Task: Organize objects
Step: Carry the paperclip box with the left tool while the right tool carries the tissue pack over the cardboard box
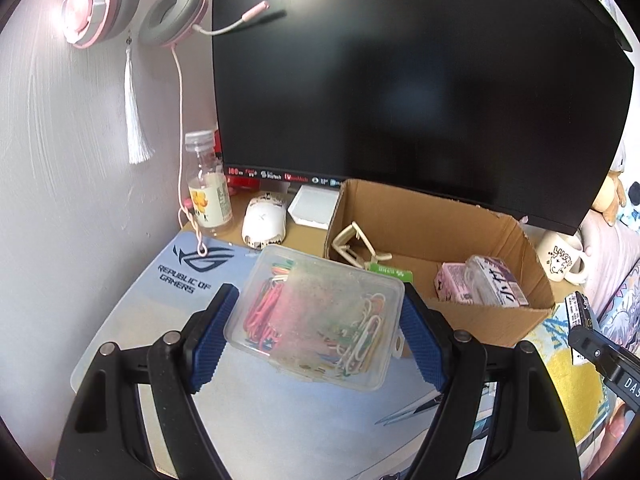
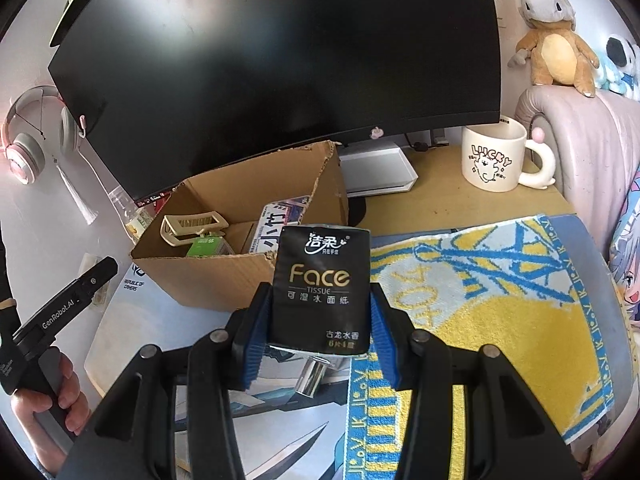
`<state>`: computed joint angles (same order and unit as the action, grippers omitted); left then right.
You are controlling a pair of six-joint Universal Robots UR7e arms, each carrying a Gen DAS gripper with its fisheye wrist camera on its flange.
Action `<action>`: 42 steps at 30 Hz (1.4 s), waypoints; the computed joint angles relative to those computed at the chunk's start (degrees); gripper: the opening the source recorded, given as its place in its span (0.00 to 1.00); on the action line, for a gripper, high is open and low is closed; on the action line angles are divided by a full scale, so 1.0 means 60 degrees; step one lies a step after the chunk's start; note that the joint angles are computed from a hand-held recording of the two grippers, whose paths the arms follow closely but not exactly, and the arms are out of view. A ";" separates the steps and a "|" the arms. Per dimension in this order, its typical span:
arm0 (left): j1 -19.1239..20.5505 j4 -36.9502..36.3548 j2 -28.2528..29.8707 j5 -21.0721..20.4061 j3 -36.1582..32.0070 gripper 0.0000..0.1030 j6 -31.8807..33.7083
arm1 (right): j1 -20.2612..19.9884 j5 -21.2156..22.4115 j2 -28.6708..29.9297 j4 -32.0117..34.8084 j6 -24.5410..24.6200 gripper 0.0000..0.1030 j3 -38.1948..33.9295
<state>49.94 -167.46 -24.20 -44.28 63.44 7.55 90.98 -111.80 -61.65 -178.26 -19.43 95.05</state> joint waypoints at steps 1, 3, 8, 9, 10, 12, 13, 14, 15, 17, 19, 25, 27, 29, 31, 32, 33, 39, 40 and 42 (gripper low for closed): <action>-0.0007 0.0001 0.0037 -0.0004 -0.0101 0.76 0.0056 | 0.0041 -0.0011 0.0030 -0.0015 -0.0060 0.49 -0.0061; -0.0016 0.0068 0.0120 -0.0038 -0.0337 0.76 0.0114 | 0.0114 -0.0055 0.0110 -0.0060 -0.0181 0.49 -0.0198; -0.0039 0.0265 0.0219 -0.0114 -0.0673 0.76 0.0248 | 0.0303 -0.0176 0.0437 -0.0027 -0.0209 0.49 -0.0764; -0.0057 0.0242 0.0258 -0.0070 -0.0739 0.76 0.0360 | 0.0335 -0.0176 0.0498 0.0047 -0.0195 0.49 -0.0890; -0.0074 0.0230 0.0297 -0.0047 -0.0809 0.76 0.0454 | 0.0365 -0.0180 0.0552 0.0098 -0.0201 0.49 -0.0994; -0.0086 0.0256 0.0366 -0.0074 -0.0975 0.76 0.0541 | 0.0428 -0.0244 0.0694 0.0126 -0.0251 0.49 -0.1216; -0.0085 0.0321 0.0399 -0.0105 -0.1074 0.76 0.0519 | 0.0463 -0.0293 0.0771 0.0128 -0.0277 0.49 -0.1328; -0.0074 0.0419 0.0435 -0.0173 -0.1198 0.76 0.0474 | 0.0493 -0.0332 0.0850 0.0158 -0.0282 0.49 -0.1451; -0.0061 0.0490 0.0470 -0.0233 -0.1293 0.76 0.0447 | 0.0517 -0.0328 0.0922 0.0261 -0.0274 0.49 -0.1596; -0.0010 0.0745 0.0524 -0.0429 -0.1504 0.76 0.0405 | 0.0516 -0.0149 0.1001 0.0628 -0.0190 0.49 -0.1859; 0.0059 0.1041 0.0581 -0.0625 -0.1717 0.76 0.0307 | 0.0478 0.0203 0.1074 0.1127 -0.0039 0.49 -0.2166; 0.0141 0.1356 0.0817 -0.0658 -0.2256 0.76 0.0305 | 0.0552 0.0325 0.1527 0.1535 -0.0020 0.49 -0.2929; 0.0165 0.1501 0.0862 -0.0721 -0.2417 0.76 0.0212 | 0.0609 0.0165 0.1728 0.1589 -0.0100 0.49 -0.3183; 0.0191 0.1750 0.0925 -0.0779 -0.2615 0.76 -0.0041 | 0.0643 0.0112 0.1883 0.1687 -0.0165 0.49 -0.3393; 0.0221 0.1893 0.1025 -0.0936 -0.2838 0.76 -0.0120 | 0.0680 0.0029 0.2092 0.1629 -0.0334 0.49 -0.3612; 0.0227 0.1966 0.1103 -0.0985 -0.2983 0.76 -0.0111 | 0.0685 0.0024 0.2160 0.1599 -0.0389 0.49 -0.3688; 0.0234 0.2010 0.1174 -0.1016 -0.3112 0.76 -0.0071 | 0.0693 0.0032 0.2248 0.1592 -0.0435 0.49 -0.3785; 0.0297 0.2114 0.1650 -0.1160 -0.3869 0.76 0.0094 | 0.0681 0.0047 0.2480 0.1325 -0.0433 0.49 -0.3947; 0.0308 0.2014 0.1708 -0.1179 -0.3917 0.76 0.0083 | 0.0672 0.0077 0.2469 0.1275 -0.0466 0.49 -0.3922; 0.0320 0.1839 0.1822 -0.1199 -0.3983 0.76 0.0107 | 0.0645 0.0164 0.2438 0.1163 -0.0547 0.49 -0.3851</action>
